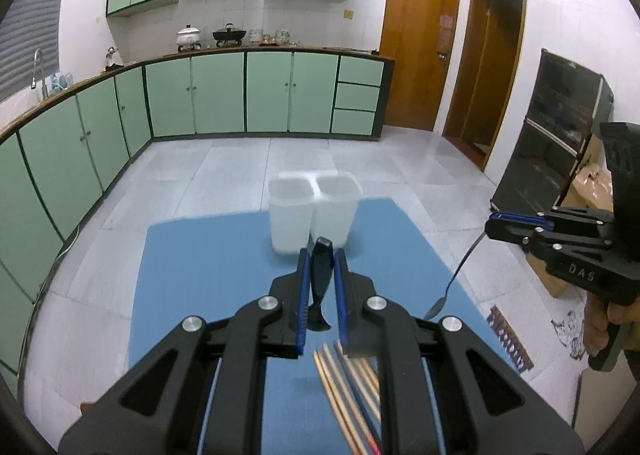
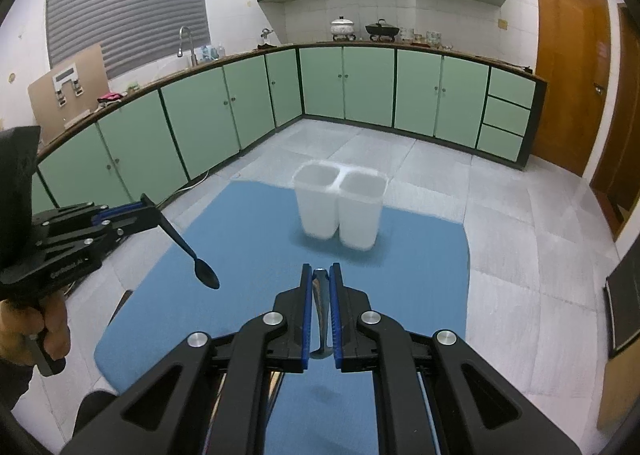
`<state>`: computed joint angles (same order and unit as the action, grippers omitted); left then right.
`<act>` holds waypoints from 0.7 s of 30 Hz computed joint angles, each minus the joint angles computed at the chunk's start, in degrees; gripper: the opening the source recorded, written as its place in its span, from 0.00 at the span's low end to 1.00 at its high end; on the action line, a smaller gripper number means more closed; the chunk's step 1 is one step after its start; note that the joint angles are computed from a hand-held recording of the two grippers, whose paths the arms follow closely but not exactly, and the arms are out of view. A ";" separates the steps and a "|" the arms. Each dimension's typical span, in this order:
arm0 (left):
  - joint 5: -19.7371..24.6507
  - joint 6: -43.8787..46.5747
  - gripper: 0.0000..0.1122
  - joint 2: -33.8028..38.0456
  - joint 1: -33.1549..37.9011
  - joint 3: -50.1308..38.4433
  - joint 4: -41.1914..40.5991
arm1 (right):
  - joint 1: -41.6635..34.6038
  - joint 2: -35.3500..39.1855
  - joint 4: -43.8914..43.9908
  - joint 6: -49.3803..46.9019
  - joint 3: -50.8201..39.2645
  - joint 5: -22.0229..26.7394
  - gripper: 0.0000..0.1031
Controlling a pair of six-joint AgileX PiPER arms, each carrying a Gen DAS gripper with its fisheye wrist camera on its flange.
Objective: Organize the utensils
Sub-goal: 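Carry both spoons to the white holder and open both tools to drop them in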
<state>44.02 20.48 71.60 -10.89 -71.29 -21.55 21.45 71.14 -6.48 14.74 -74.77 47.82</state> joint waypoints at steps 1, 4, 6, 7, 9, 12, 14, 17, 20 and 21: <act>0.34 -0.37 0.10 2.31 -0.15 -2.84 0.19 | -1.46 2.67 1.53 -1.68 -3.65 0.67 0.08; 0.70 -2.21 0.10 9.87 -0.56 -12.21 0.90 | -3.96 9.73 3.31 -4.01 -13.88 2.11 0.08; 0.64 -4.73 0.10 14.33 -1.47 -17.95 2.70 | -5.08 14.99 3.38 -5.07 -21.62 3.72 0.08; 0.71 -5.90 0.10 17.29 -1.74 -21.64 3.30 | -5.51 17.67 3.24 -5.33 -25.52 4.63 0.08; 0.60 -7.94 0.10 21.84 -2.53 -26.98 4.97 | -6.43 23.27 2.88 -5.61 -33.22 6.23 0.08; 0.56 -11.26 0.10 29.16 -3.81 -34.91 8.01 | -7.73 29.87 2.81 -5.72 -41.25 7.29 0.08; 0.22 -13.05 0.10 33.83 -4.46 -39.40 9.63 | -8.88 34.81 3.29 -5.80 -46.53 7.57 0.08; 0.35 -14.58 0.10 39.64 -4.57 -44.20 11.06 | -10.09 41.02 3.49 -5.84 -51.52 7.98 0.08; 0.60 -15.31 0.10 44.30 -4.58 -47.05 12.15 | -10.84 46.31 3.31 -6.24 -54.85 8.81 0.08; -0.04 -15.08 0.10 45.07 -4.67 -46.44 12.12 | -10.99 47.59 3.46 -6.38 -55.97 9.30 0.08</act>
